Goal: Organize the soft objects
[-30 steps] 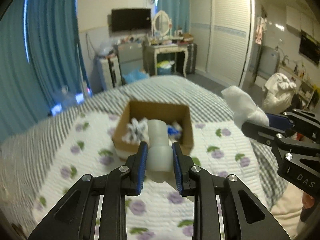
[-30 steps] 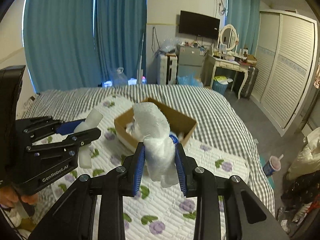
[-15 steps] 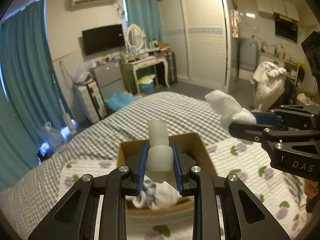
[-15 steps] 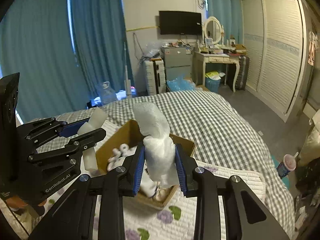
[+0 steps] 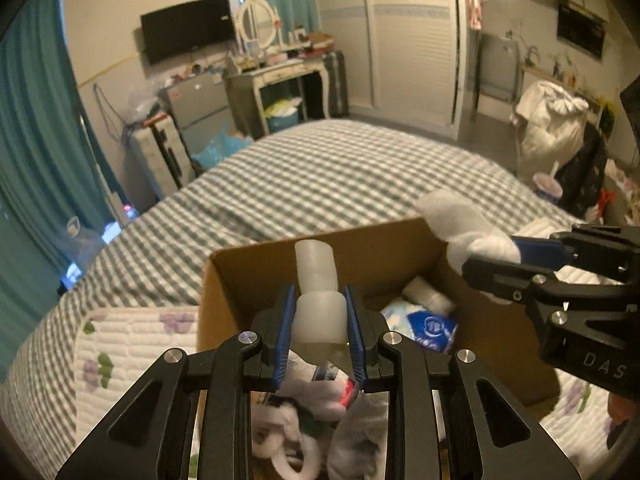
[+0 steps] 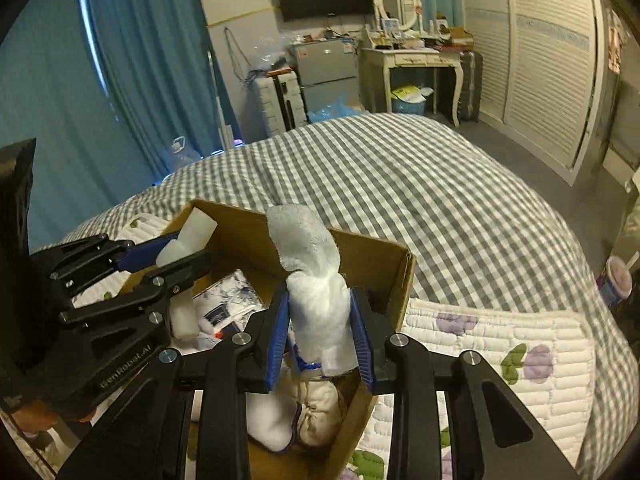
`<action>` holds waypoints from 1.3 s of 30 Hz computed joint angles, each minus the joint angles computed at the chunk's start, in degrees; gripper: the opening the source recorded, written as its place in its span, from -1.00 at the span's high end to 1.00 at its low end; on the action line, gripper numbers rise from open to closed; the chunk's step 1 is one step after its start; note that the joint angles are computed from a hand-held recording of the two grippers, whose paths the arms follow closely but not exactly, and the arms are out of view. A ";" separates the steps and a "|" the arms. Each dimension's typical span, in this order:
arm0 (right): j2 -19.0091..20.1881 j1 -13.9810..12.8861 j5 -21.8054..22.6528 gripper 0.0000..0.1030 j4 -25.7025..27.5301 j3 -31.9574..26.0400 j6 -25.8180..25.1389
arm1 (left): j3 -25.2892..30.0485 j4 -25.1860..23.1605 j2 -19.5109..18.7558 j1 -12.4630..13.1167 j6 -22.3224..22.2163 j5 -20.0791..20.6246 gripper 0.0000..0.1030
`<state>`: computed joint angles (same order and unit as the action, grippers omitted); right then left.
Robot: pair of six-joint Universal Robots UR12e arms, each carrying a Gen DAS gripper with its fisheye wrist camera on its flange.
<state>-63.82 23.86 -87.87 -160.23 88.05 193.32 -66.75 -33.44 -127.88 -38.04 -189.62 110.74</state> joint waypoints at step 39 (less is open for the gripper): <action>-22.85 8.45 -21.01 -1.00 -19.80 19.73 5.43 | -15.84 31.83 14.65 -11.66 4.94 20.39 -1.00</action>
<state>-86.67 32.30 -108.88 -180.04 107.78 198.76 -82.59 -1.61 -113.23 -49.70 -184.69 131.12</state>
